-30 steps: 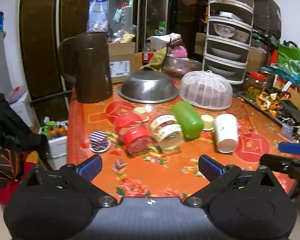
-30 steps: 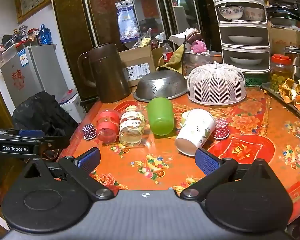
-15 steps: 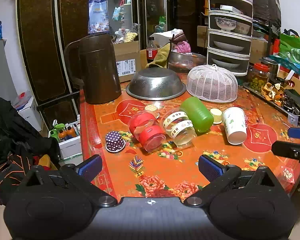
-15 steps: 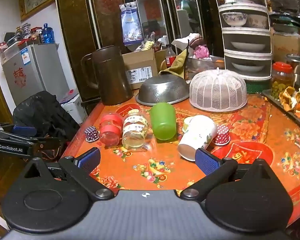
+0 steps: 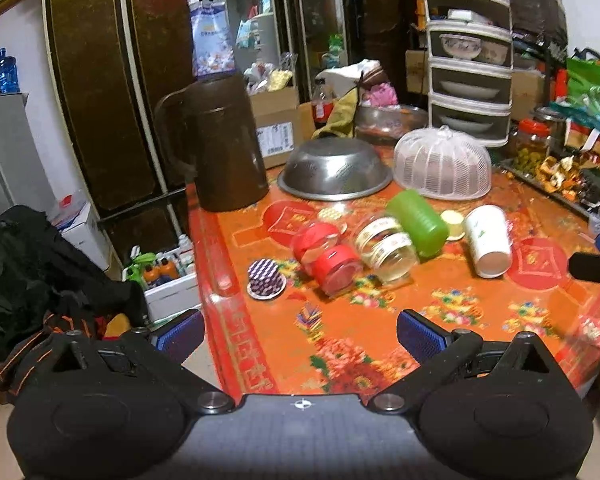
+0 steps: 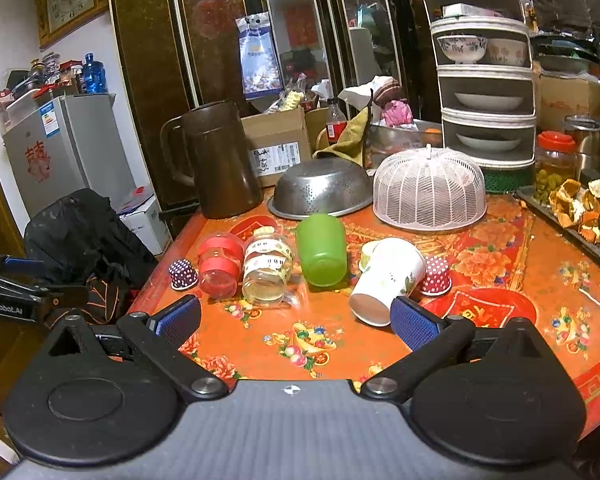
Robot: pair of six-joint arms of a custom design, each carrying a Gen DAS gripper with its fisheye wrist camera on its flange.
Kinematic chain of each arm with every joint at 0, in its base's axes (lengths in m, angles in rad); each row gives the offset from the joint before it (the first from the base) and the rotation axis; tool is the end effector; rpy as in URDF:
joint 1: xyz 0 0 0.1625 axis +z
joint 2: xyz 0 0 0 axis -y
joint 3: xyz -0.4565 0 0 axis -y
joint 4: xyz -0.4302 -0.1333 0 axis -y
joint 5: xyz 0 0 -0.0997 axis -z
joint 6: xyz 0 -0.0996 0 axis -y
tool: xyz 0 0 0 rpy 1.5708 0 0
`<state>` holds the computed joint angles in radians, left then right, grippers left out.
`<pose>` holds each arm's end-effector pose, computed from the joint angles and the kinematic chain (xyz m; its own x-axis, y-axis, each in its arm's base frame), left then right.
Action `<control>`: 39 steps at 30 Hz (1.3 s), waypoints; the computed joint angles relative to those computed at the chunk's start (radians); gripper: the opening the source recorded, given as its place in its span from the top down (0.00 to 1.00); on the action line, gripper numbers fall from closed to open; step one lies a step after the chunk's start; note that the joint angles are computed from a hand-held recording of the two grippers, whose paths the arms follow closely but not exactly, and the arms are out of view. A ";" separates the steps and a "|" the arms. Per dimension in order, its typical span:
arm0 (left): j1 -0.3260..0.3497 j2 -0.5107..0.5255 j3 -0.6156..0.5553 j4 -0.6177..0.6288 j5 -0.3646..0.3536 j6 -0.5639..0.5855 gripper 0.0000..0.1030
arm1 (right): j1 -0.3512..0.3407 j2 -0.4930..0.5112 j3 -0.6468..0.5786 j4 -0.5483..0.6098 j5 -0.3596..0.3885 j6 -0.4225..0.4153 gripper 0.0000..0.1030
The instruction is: Flip cup upright
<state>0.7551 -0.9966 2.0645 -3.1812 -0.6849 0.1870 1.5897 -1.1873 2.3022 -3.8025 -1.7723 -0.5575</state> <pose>-0.2732 -0.5461 0.1664 -0.5962 0.2925 -0.7477 0.7475 0.5420 -0.3840 0.1226 -0.4894 0.2464 -0.8298 -0.0951 0.5500 -0.5271 0.4574 -0.7162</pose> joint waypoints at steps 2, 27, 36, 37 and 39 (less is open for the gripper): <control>-0.004 0.003 -0.002 -0.006 -0.022 0.001 0.00 | 0.002 -0.002 0.002 -0.011 0.002 0.004 0.01; 0.032 0.089 -0.060 -0.071 -0.197 -0.058 0.00 | -0.042 0.019 -0.014 -0.050 0.058 0.002 0.01; 0.029 0.091 -0.067 -0.041 -0.204 -0.089 0.00 | -0.053 -0.015 0.010 0.012 0.088 -0.020 0.01; 0.028 0.092 -0.067 -0.040 -0.203 -0.092 0.00 | -0.053 -0.017 0.008 0.019 0.091 -0.019 0.01; 0.028 0.092 -0.068 -0.040 -0.200 -0.090 0.00 | -0.055 -0.021 0.007 0.026 0.096 -0.016 0.01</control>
<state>0.7826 -0.9044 1.9964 -3.2209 -0.8853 0.0968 1.5342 -1.2087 2.3096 -3.7768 -1.6766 -0.5737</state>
